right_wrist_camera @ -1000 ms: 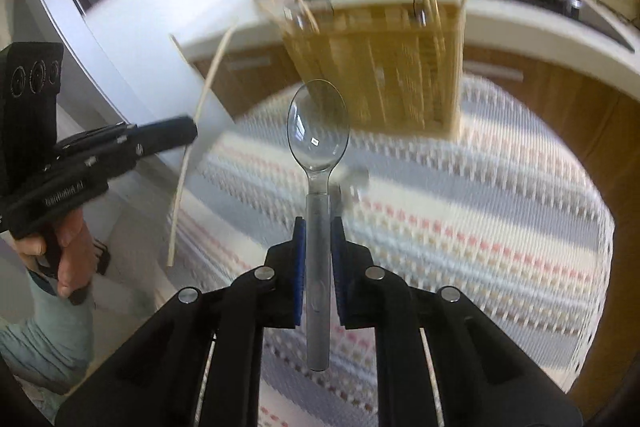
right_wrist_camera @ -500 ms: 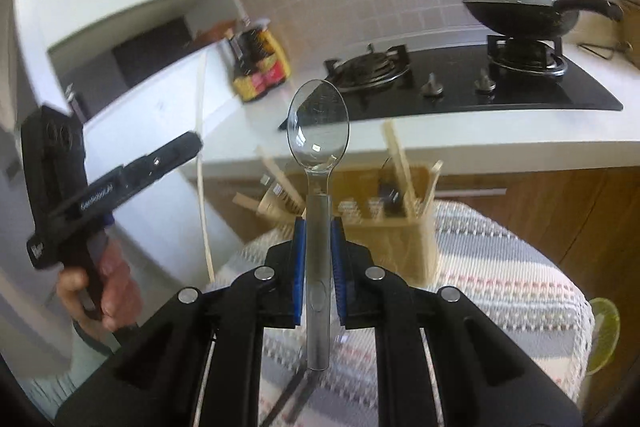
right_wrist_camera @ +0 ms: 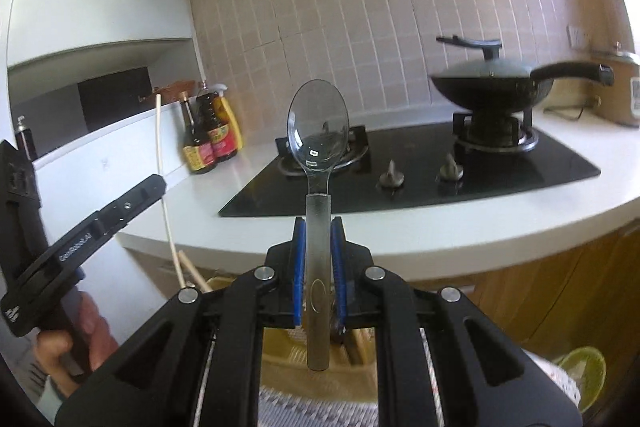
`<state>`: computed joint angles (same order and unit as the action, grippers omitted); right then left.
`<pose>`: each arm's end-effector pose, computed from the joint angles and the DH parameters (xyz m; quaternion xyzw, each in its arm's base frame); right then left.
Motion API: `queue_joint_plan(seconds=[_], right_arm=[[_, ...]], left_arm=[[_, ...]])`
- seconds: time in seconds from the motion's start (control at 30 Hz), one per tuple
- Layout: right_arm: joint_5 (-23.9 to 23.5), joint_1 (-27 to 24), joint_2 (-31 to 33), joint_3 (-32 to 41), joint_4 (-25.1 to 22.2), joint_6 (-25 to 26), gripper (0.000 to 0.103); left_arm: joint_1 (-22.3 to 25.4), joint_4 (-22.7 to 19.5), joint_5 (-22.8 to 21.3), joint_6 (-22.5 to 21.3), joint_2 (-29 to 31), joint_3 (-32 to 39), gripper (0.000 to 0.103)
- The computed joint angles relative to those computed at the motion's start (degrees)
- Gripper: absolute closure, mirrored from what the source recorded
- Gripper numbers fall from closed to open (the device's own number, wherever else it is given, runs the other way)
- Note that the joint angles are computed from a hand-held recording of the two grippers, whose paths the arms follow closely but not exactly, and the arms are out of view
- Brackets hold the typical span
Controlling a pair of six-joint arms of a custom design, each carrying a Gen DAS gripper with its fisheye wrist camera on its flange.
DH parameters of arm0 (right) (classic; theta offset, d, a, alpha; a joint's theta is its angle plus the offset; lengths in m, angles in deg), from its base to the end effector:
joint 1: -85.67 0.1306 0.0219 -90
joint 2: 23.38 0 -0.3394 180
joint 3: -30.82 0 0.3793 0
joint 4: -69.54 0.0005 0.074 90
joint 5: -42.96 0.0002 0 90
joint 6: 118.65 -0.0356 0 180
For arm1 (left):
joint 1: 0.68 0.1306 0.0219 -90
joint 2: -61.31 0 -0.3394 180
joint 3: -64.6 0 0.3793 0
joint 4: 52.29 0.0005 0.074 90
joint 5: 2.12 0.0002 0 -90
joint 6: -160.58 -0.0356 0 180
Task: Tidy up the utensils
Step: 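Carry the chopstick with the left tool while the right tool carries the spoon, both releasing into the basket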
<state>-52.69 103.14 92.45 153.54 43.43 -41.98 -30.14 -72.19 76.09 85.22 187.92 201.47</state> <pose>0.6187 0.1979 0.4454 -0.0579 0.8127 0.1923 0.5470 0.6170 -0.3407 0.4522 0.0323 0.7622 -0.1682 0.6243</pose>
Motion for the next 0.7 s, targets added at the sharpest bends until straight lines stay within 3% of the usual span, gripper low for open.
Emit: queue_joint_plan(seconds=[0.07, 0.33, 0.57, 0.7], right_arm=[[4.1, 0.7, 0.4, -0.5, 1.8, 1.7, 0.093], [9.5, 1.5, 2.1, -1.0, 4.2, 4.9, 0.093], [8.5, 1.4, 0.5, -3.1, 4.4, 5.7, 0.092], [6.6, 1.0, -1.4, -4.9, 3.8, 4.9, 0.083]], left_arm=[[0.0, 1.6, -1.6, -0.9, 0.2, -0.7, 0.099], [0.6, 8.2, -3.8, -0.8, 0.3, -4.7, 0.099], [0.8, 8.9, -1.7, -0.2, -0.5, -6.9, 0.098], [1.0, 9.1, -0.8, 1.2, -2.1, -9.3, 0.083]])
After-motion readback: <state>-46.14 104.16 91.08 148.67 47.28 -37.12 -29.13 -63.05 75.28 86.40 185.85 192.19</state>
